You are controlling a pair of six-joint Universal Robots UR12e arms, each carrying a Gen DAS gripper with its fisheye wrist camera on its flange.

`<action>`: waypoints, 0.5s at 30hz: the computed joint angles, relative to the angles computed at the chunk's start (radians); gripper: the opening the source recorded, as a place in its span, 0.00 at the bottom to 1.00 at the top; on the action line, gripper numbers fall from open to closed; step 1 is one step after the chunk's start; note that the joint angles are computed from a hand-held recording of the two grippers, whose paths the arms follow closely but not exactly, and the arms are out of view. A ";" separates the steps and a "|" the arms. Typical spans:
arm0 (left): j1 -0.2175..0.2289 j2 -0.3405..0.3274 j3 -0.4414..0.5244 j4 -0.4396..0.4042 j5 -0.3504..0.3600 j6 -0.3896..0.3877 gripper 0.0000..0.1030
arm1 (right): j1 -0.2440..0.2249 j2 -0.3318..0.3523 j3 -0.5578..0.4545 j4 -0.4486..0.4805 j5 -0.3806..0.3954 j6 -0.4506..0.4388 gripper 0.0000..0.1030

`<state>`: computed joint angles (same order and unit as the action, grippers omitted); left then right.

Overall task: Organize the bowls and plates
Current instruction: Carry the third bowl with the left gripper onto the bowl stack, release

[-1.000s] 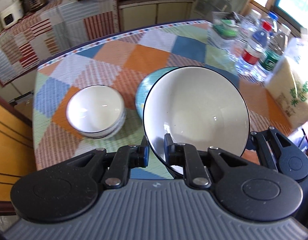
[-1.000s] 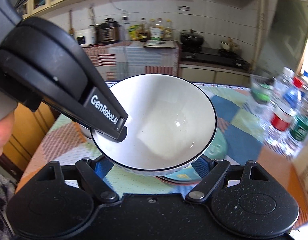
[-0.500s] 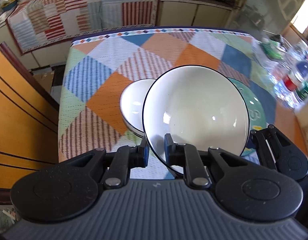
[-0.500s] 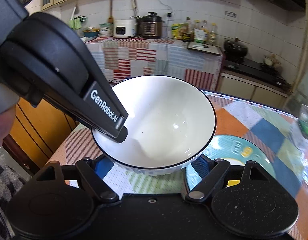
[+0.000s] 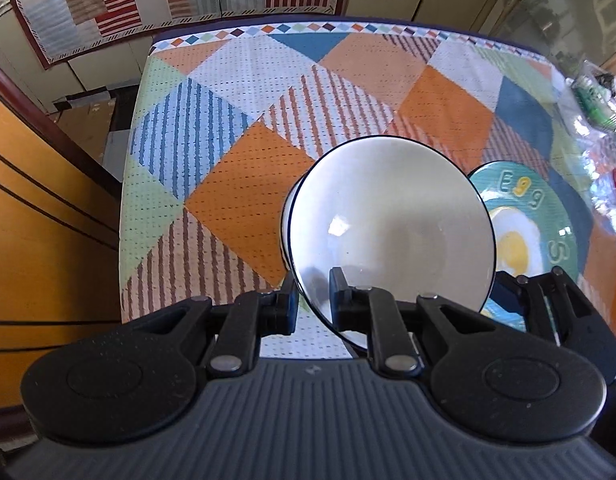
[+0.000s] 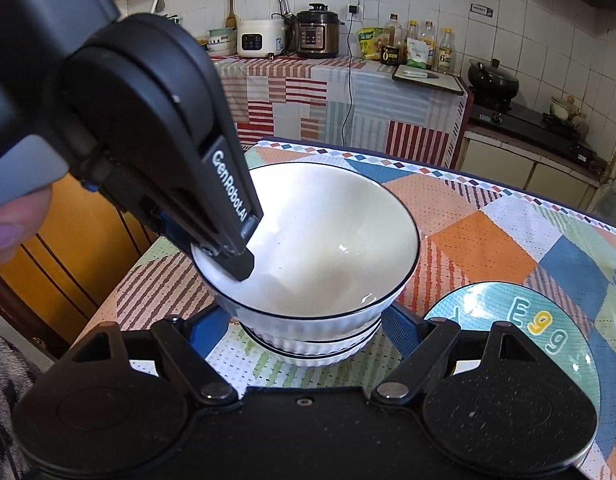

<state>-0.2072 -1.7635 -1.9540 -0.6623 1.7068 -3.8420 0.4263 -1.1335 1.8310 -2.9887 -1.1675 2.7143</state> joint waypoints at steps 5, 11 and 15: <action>0.007 -0.014 0.005 -0.013 -0.010 0.009 0.14 | 0.006 0.011 -0.017 0.024 -0.023 -0.016 0.84; 0.013 -0.031 0.020 -0.044 -0.012 0.032 0.14 | 0.015 0.018 -0.029 0.042 -0.047 -0.010 0.84; 0.012 -0.039 0.019 -0.038 -0.005 0.022 0.16 | 0.028 0.025 -0.037 0.049 -0.090 -0.012 0.84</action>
<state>-0.1952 -1.8025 -1.9350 -0.7008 1.7018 -3.8196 0.4539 -1.1083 1.7935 -2.9393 -1.2570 2.7027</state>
